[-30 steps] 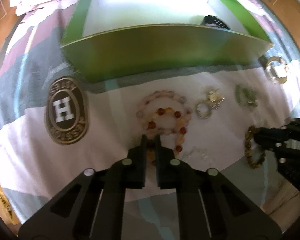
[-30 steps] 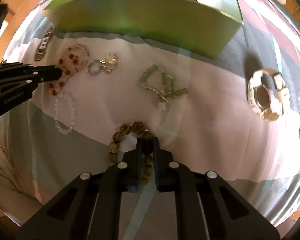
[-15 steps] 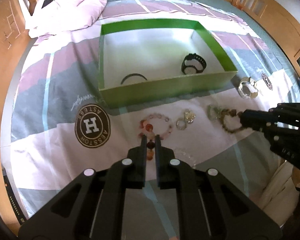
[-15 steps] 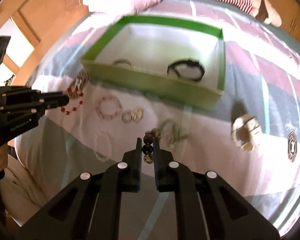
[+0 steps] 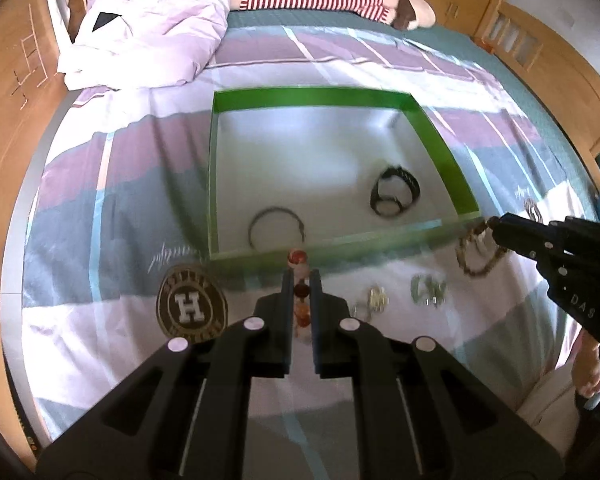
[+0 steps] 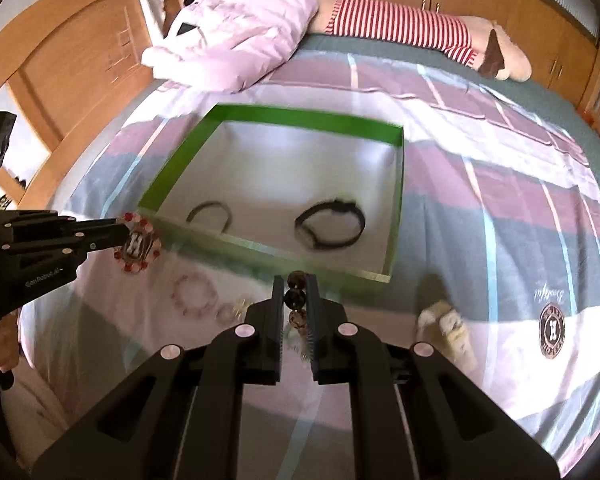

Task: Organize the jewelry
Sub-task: 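Drop red bracelet into box with left tool while right tool drops wooden bracelet there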

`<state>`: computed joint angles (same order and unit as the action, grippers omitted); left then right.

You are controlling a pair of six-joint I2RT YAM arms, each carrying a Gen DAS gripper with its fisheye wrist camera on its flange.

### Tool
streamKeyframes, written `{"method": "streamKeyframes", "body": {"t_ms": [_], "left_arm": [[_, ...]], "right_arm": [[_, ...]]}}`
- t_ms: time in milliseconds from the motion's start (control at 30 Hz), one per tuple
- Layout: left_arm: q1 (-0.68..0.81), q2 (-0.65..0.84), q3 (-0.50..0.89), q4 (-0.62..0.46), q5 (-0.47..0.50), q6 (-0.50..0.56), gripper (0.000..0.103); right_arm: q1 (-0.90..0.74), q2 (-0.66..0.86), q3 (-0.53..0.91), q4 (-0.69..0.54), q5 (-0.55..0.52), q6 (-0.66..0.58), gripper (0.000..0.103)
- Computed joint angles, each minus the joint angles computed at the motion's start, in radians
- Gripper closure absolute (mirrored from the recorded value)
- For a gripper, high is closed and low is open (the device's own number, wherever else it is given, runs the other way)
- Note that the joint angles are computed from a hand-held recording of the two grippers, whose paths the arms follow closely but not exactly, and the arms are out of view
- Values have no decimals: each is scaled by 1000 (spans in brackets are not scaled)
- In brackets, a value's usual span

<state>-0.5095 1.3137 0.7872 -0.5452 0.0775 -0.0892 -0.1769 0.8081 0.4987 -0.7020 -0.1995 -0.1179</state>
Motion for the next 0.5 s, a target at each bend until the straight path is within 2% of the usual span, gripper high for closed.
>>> {"method": "streamKeyframes", "body": {"t_ms": [67, 133, 300, 400, 500], "left_arm": [[14, 15, 19, 34, 21, 2, 96], [22, 18, 26, 73, 28, -4, 96], [65, 87, 52, 166, 89, -36, 96], [48, 189, 96, 177, -3, -41, 96], [56, 279, 120, 194, -32, -33, 96]], "right_arm": [[-58, 50, 23, 39, -79, -4, 93], [-87, 88, 46, 67, -105, 1, 92], [-44, 213, 101, 189, -27, 61, 92], [0, 316, 104, 273, 40, 89, 92], [34, 449, 92, 366, 119, 96, 93]]}}
